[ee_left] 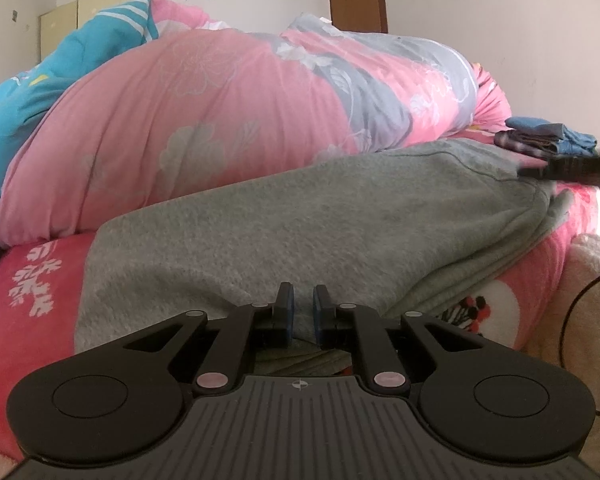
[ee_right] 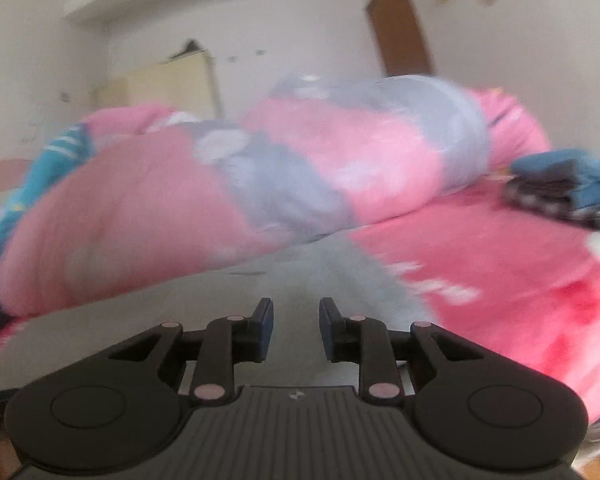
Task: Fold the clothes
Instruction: 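Open both grippers and withdraw them from the folded hoodie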
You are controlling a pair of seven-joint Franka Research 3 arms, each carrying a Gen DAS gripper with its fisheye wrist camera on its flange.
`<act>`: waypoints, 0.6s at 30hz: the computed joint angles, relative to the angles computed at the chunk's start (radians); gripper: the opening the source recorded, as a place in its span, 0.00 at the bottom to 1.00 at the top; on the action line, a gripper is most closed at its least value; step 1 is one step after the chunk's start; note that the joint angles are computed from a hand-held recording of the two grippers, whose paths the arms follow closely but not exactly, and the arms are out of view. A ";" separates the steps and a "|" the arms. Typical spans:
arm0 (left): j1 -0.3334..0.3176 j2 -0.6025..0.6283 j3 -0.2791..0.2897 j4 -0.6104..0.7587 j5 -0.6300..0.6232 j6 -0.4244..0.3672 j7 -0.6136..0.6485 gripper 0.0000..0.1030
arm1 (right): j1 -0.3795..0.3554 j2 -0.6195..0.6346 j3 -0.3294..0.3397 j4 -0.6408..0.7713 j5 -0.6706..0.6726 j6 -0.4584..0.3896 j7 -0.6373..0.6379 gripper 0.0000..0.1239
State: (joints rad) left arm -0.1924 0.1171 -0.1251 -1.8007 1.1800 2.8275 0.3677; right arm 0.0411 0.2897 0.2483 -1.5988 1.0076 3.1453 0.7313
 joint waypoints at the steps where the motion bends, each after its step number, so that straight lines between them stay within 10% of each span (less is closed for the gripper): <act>1: 0.001 0.000 0.000 0.000 -0.002 0.002 0.001 0.11 | 0.025 -0.001 -0.037 -0.009 -0.025 -0.005 0.024 0.21; 4: 0.000 0.002 0.000 0.003 -0.010 -0.002 0.005 0.11 | -0.008 0.005 -0.012 -0.022 0.011 0.001 -0.053 0.21; 7: 0.000 0.005 0.003 0.004 -0.002 0.004 -0.001 0.11 | 0.069 -0.003 -0.127 -0.014 -0.173 -0.065 0.177 0.22; 13: 0.005 0.003 0.008 0.000 0.007 0.024 -0.017 0.11 | 0.020 0.041 -0.085 0.100 -0.182 -0.082 0.228 0.22; 18: 0.010 -0.001 0.012 -0.007 0.032 0.047 -0.054 0.11 | 0.055 0.111 -0.174 0.160 -0.347 -0.216 0.434 0.21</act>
State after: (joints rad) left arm -0.1827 0.1166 -0.1132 -1.8081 1.2124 2.8744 0.3138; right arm 0.0965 0.4010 0.0740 -1.4389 0.6607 2.9297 1.1649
